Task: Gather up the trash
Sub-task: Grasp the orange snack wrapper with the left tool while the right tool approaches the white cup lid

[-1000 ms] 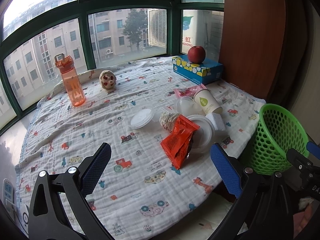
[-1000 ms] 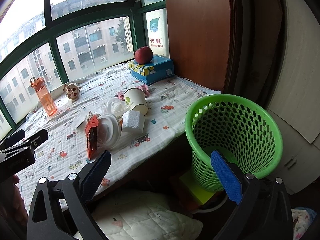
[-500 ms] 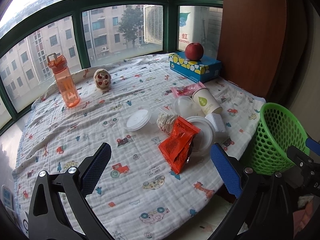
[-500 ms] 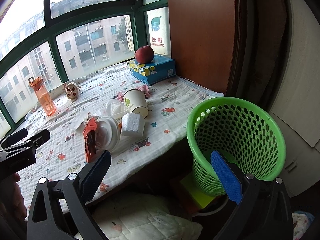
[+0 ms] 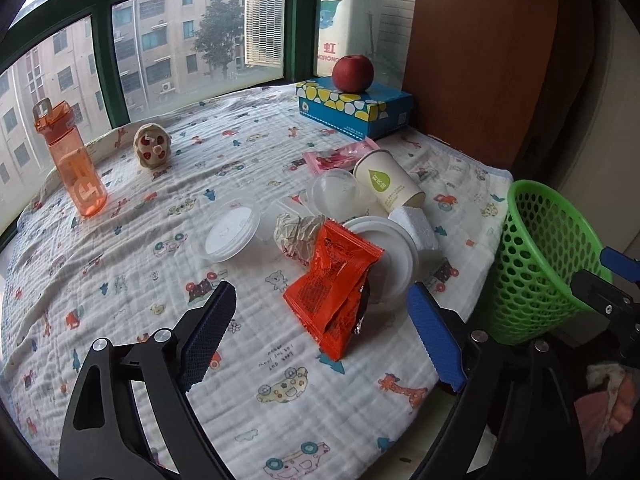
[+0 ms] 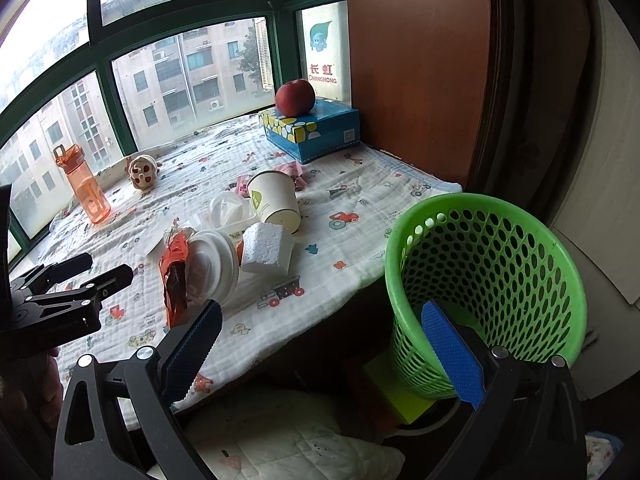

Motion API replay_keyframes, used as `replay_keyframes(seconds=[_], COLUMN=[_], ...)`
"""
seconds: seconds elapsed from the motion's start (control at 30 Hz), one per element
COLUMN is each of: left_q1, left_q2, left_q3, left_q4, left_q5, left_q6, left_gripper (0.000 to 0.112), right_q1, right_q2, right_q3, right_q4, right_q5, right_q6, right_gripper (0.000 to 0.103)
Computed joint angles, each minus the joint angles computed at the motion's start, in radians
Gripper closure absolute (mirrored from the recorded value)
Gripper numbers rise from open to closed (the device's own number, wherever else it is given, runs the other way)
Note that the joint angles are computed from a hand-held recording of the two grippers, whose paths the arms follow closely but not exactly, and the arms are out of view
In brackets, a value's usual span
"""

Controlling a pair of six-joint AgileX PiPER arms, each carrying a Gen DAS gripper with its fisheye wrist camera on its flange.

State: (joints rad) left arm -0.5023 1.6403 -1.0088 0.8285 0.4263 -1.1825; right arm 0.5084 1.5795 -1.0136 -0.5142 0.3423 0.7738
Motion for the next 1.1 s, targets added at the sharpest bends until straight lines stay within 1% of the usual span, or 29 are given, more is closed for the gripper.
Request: replay_keyframes(seconds=[0.13,0.3,0.33,0.37,0.43,0.5,0.53,0.6,0.67,0.7,0.77,0.87,0.9,0.93,1.0,1.07,1.1], left_q1=[0.038,0.089,0.095,0.103,0.126,0.135,0.143,0.152,0.166,0.170,0.170,0.177,0.185,0.191,0.200,0.212,0.215], left_q2=[0.064,0.145,0.159,0.169,0.187,0.211,0.218,0.235,0.242,0.241,0.231,0.209,0.195,0.181,0.154,0.120,0.107], left_q3=[-0.035,-0.089,-0.098,-0.104,-0.110,-0.126,-0.128,-0.141,-0.141,-0.136,-0.119,-0.099,-0.087,-0.075,-0.054,-0.027,-0.019], left_q4=[-0.114,-0.325,-0.344,-0.378,-0.497,-0.539,-0.596,-0.661,-0.764,-0.785,-0.767,-0.780,-0.811,-0.830,-0.814,-0.851,-0.842], left_q5=[-0.051,-0.091,-0.091,-0.099,-0.126,-0.126,-0.137,-0.134,-0.144,-0.154,-0.171,-0.174,-0.177,-0.180,-0.186,-0.199,-0.199], left_q6=[0.158,0.394,0.415,0.448,0.571,0.613,0.672,0.743,0.841,0.859,0.839,0.840,0.867,0.882,0.862,0.894,0.885], left_gripper=[0.029,0.040,0.043,0.044,0.044,0.044,0.046,0.053,0.068,0.070,0.076,0.082,0.088,0.090,0.091,0.100,0.104], right_q1=[-0.005,-0.017,-0.015,-0.015,-0.018,-0.020,-0.020,-0.019,-0.019,-0.019,-0.017,-0.010,-0.007,0.000,0.009,0.020,0.027], right_q2=[0.035,0.067,0.070,0.075,0.084,0.097,0.102,0.113,0.123,0.125,0.131,0.138,0.142,0.146,0.155,0.169,0.178], right_q3=[-0.024,-0.047,-0.050,-0.054,-0.058,-0.070,-0.073,-0.080,-0.089,-0.090,-0.094,-0.102,-0.107,-0.112,-0.124,-0.140,-0.151], right_q4=[0.043,0.095,0.094,0.095,0.101,0.123,0.134,0.141,0.160,0.174,0.175,0.178,0.182,0.174,0.181,0.190,0.190], right_q5=[-0.004,-0.006,-0.002,-0.001,-0.005,-0.002,-0.002,-0.004,0.000,-0.002,-0.004,-0.005,-0.005,-0.002,-0.002,-0.007,-0.004], right_q6=[-0.049,-0.106,-0.103,-0.106,-0.112,-0.136,-0.149,-0.161,-0.181,-0.195,-0.201,-0.207,-0.216,-0.215,-0.234,-0.254,-0.260], right_gripper=[0.006,0.006,0.006,0.006,0.006,0.006,0.006,0.006,0.006,0.006,0.006,0.006,0.006,0.006,0.006,0.006,0.006])
